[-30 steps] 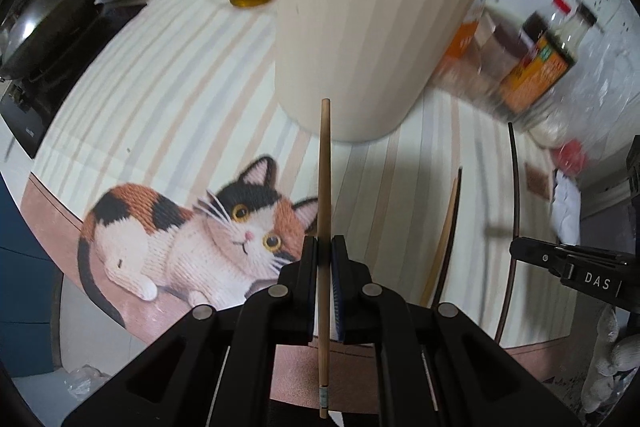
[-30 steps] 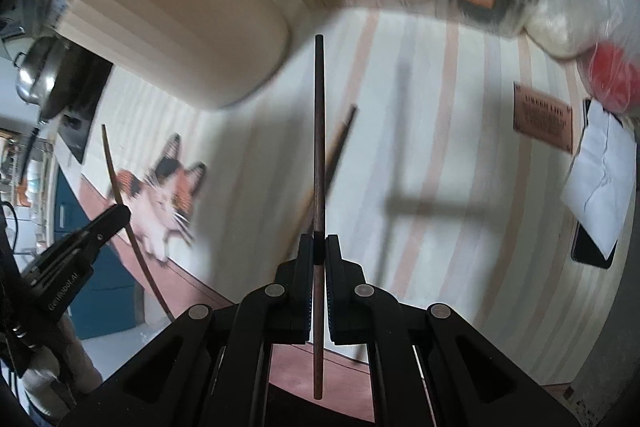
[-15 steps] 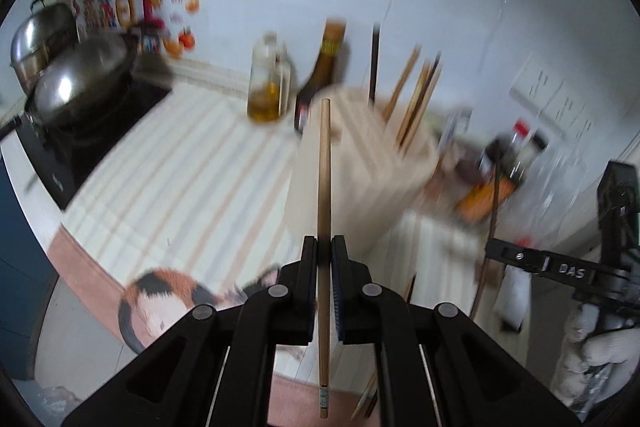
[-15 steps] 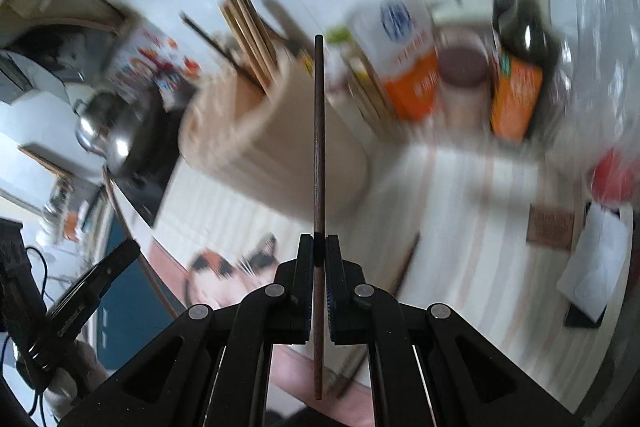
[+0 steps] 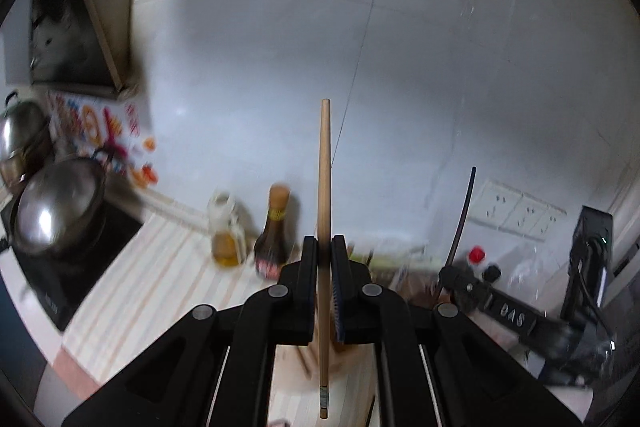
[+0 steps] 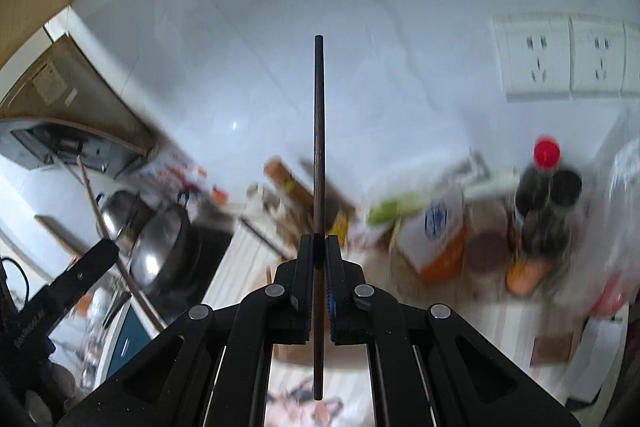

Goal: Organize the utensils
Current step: 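Push both chopsticks into the holder slots and open both tools, then move both open tools back down to the last chopsticks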

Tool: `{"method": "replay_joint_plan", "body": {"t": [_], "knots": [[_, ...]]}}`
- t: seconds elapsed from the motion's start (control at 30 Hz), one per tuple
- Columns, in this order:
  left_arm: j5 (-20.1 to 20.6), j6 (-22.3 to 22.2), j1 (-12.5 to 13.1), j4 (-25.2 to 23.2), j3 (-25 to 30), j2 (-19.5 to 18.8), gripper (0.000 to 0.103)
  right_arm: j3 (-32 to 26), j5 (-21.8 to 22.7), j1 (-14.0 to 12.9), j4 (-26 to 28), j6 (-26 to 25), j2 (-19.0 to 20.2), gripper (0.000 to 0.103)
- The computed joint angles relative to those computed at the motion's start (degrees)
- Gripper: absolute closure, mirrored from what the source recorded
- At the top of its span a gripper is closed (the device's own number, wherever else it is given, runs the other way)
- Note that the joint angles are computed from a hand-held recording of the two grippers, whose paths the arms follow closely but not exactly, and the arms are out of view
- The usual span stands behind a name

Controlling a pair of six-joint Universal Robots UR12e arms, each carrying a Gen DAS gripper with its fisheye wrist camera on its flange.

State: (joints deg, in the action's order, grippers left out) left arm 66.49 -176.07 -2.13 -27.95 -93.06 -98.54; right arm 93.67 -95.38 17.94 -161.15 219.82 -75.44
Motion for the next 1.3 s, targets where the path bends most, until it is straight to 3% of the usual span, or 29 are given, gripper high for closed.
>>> {"method": "replay_joint_plan", "body": {"t": [0.23,0.4,0.7,0.9,0.97,1.07,1.1,1.13,1.17,1.2,1.23,1.3], "knots": [[-0.3,-1.4,-1.8,4.2,4.9,-5.4,0.099,-3.9,-6.6,0.2,-2.9,-0.3,3.6,0.098],[-0.6,-2.3,-2.5,3.9,6.2,-8.0,0.099,-4.3,-7.6,0.1,-5.0,-0.2,5.5,0.098],[-0.7,-4.6,-2.5,4.2,4.8,-9.6,0.099,-4.3,-6.4,0.4,-6.0,-1.6,7.5,0.098],[-1.1,-3.7,-2.5,3.7,3.6,-9.4,0.098,-3.4,-5.9,0.8,-6.0,-2.8,7.5,0.097],[-1.5,-2.6,-2.5,2.5,3.4,-9.1,0.098,-3.0,-4.7,0.7,-5.7,-3.0,7.4,0.097],[-1.1,-2.0,-2.4,0.3,2.9,-7.9,0.093,-2.2,0.7,-0.2,-3.6,-2.7,6.7,0.097],[-0.6,-1.8,-2.3,-0.5,2.8,-7.4,0.085,-1.7,2.0,-0.4,-3.1,-2.6,6.3,0.095],[0.0,-1.7,-2.3,-0.8,2.7,-6.9,0.067,-1.2,3.4,-0.6,-2.4,-2.4,5.8,0.092],[1.2,-2.1,-2.2,-0.1,2.2,-6.2,0.053,-0.7,4.0,-0.8,-2.5,-2.0,5.4,0.079],[1.9,-2.4,-2.1,0.8,1.6,-5.6,0.024,0.0,4.7,-0.9,-2.8,-1.6,4.8,0.064],[3.0,-2.8,-1.9,1.6,0.8,-4.7,0.015,1.1,4.4,-1.0,-3.8,-1.1,3.9,0.059],[3.9,-3.2,-1.3,1.9,-0.3,-3.4,0.014,2.6,3.2,-0.9,-4.4,-0.8,2.3,0.053]]}}
